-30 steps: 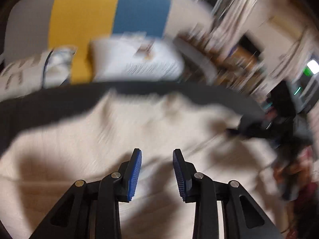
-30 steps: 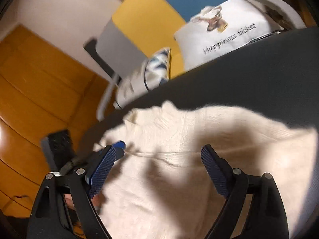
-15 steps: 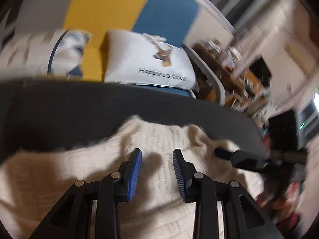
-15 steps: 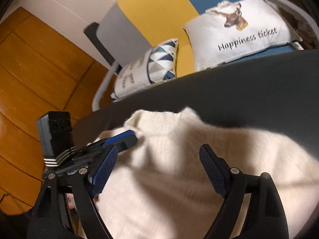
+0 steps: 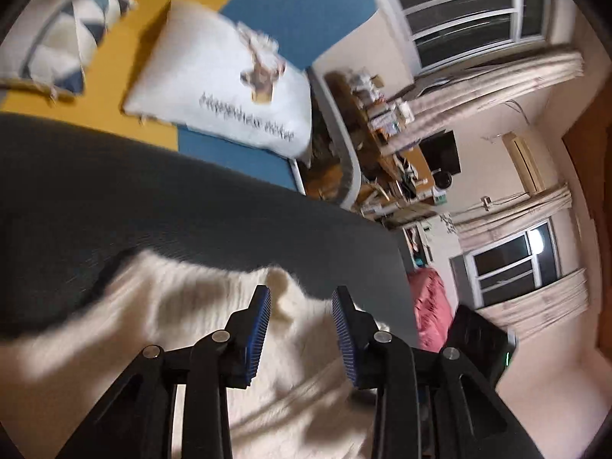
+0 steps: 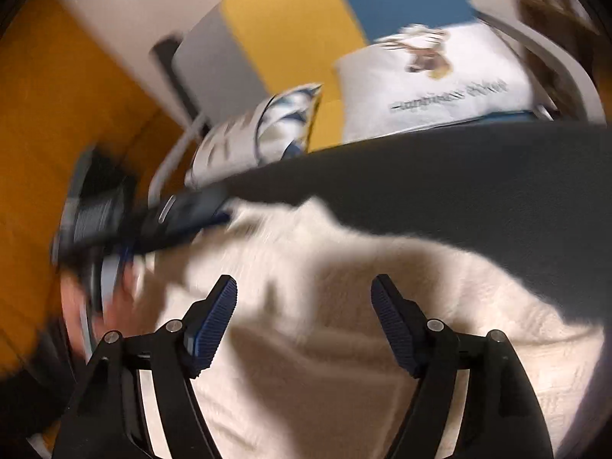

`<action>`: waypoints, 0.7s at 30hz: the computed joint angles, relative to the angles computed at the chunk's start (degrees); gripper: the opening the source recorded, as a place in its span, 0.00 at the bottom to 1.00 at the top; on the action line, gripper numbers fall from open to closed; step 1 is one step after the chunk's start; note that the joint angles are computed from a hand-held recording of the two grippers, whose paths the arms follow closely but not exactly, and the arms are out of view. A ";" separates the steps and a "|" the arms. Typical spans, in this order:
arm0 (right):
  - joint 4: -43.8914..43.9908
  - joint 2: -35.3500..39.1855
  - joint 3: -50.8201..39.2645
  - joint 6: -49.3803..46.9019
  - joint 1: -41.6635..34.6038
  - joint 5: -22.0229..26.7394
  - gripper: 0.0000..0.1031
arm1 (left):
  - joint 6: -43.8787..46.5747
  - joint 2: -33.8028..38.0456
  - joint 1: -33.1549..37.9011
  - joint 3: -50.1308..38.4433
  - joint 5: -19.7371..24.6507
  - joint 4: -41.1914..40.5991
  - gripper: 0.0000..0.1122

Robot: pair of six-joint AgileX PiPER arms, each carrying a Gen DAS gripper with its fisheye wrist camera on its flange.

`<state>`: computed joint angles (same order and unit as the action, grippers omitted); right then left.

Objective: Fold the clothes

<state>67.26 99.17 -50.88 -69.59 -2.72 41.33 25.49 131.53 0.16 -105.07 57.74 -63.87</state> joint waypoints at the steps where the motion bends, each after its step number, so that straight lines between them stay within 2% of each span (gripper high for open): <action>1: -2.12 -0.08 -0.20 1.02 1.53 -1.78 0.74 | -2.08 1.86 -0.48 -3.33 1.26 1.58 0.30; 4: -5.11 2.40 -1.79 2.66 4.18 -5.09 0.74 | -4.04 5.40 -1.75 -9.89 5.28 3.98 0.30; 6: -2.88 3.58 -2.01 0.67 3.18 -4.16 0.74 | -4.57 6.79 -2.56 -12.81 7.11 5.35 0.30; 9: 0.79 4.43 -1.48 -2.55 1.74 -2.82 0.79 | -7.19 8.33 -3.45 -16.04 7.62 8.48 0.30; 12: 2.42 3.87 -0.01 -5.36 1.82 -3.38 0.79 | -8.23 10.25 -3.59 -19.14 9.37 10.07 0.30; 15: 1.98 3.69 0.13 -6.31 2.67 -4.20 0.79 | -8.04 12.45 -3.84 -22.63 11.13 8.92 0.30; 17: 0.76 3.97 -0.39 -5.94 3.40 -4.69 0.79 | -6.90 13.71 -4.20 -24.52 11.98 6.40 0.26; 18: 0.74 4.52 -0.66 -5.95 3.68 -4.96 0.79 | -4.48 13.34 -4.31 -23.86 12.01 4.66 0.24; 21: 1.28 5.78 -1.05 -6.39 4.59 -7.07 0.79 | 1.93 8.87 -6.00 -17.75 4.21 6.18 0.14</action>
<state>68.54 104.95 -51.92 -75.98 1.87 34.26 27.42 140.40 -5.83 -122.82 61.94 -57.68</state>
